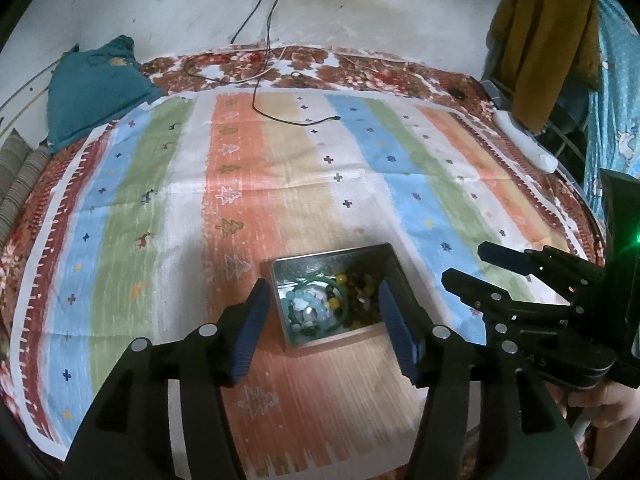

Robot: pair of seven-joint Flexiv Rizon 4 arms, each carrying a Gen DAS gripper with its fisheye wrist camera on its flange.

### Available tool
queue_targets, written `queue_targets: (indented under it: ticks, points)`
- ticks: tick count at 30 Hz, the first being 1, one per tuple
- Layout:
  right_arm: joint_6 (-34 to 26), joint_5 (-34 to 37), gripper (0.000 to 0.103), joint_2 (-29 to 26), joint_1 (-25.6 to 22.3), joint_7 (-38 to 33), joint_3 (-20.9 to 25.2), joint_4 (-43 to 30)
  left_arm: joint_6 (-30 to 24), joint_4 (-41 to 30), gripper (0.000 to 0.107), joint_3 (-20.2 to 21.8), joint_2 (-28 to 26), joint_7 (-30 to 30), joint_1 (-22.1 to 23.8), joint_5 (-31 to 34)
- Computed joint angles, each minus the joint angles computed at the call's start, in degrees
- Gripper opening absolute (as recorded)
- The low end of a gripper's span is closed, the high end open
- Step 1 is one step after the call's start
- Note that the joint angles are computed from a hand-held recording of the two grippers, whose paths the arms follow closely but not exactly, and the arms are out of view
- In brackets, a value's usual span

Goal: Organize jewelry

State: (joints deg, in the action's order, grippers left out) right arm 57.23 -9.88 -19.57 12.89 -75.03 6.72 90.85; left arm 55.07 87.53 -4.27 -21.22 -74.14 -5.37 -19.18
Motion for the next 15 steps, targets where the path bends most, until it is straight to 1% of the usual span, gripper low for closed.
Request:
queue_targets:
  ticks: [5, 8, 10, 11, 15]
  points:
    - [1.8, 0.9, 0.073, 1.6, -0.4, -0.7, 0.5, 2.0, 1.8, 3.4, 0.066, -0.5, 2.1, 1.8, 0.2, -1.5]
    - [2.3, 1.7, 0.076, 2.2, -0.7, -1.1, 0.7, 2.6, 2.3, 4.9, 0.068, -0.7, 3.0, 2.5, 0.2, -2.5]
    - [2.8, 2.1, 0.077, 2.6, -0.8, -1.3, 0.8, 3.1, 2.9, 5.9, 0.072, -0.6, 3.6, 2.8, 0.0, -2.8]
    - [2.9, 2.4, 0.079, 2.8, -1.0, -1.5, 0.9, 3.4, 3.3, 6.3, 0.076, -0.4, 3.8, 2.9, -0.1, -2.6]
    - [4.2, 3.6, 0.086, 4.0, -1.3, -2.6, 1.4, 4.9, 6.7, 8.9, 0.087, -0.3, 5.2, 3.8, -0.5, -2.5]
